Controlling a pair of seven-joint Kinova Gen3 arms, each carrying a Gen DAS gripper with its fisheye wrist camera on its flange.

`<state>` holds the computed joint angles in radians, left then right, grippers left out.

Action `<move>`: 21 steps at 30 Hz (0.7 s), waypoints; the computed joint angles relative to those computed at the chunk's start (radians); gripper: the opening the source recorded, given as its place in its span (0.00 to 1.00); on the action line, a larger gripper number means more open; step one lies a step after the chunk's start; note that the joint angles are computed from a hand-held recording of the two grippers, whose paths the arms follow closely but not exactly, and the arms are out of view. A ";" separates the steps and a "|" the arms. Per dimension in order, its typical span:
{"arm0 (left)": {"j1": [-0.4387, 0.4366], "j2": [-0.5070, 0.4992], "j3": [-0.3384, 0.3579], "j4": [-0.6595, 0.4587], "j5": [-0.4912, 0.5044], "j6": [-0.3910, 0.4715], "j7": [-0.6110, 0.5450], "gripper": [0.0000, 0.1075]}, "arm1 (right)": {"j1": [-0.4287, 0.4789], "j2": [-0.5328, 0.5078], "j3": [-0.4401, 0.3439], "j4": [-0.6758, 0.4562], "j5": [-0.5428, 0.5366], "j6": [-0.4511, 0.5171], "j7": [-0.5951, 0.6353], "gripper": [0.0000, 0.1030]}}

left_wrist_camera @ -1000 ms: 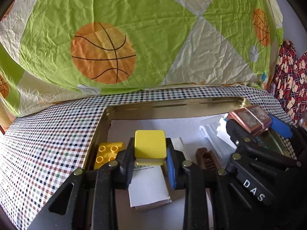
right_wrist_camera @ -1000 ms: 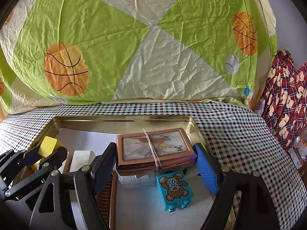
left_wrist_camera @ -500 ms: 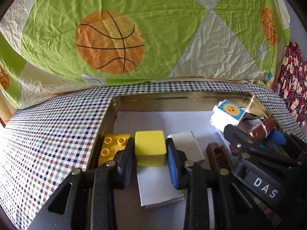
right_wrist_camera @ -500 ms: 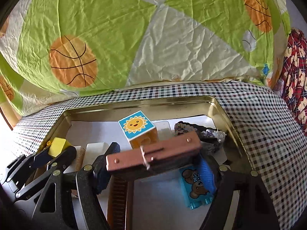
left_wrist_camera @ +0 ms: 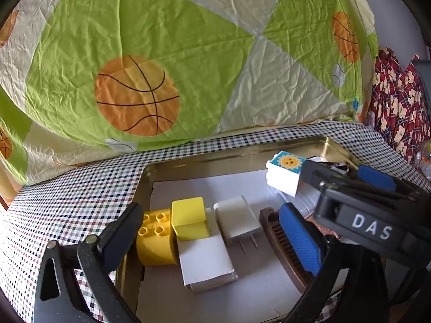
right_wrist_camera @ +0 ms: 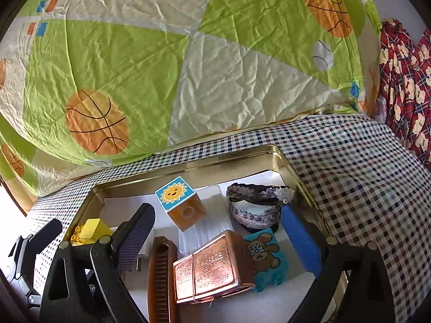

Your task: Organize rigid objects

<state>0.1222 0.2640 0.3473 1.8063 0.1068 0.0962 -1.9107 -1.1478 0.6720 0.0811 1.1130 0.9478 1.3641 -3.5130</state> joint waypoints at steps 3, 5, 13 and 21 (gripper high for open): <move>0.002 0.003 -0.009 -0.011 0.009 0.017 0.008 0.95 | -0.014 0.008 0.007 -0.009 0.011 0.024 -0.010 0.94; -0.012 0.003 0.003 -0.009 0.018 0.017 0.003 0.95 | -0.021 0.016 0.011 -0.021 0.018 0.044 -0.004 0.94; -0.067 -0.010 0.048 0.030 0.054 -0.047 0.010 0.95 | -0.100 0.106 0.068 -0.130 0.106 0.232 0.043 0.94; -0.069 -0.040 0.023 0.096 -0.029 -0.165 0.134 0.95 | -0.139 0.168 0.102 -0.214 0.160 0.300 0.157 0.94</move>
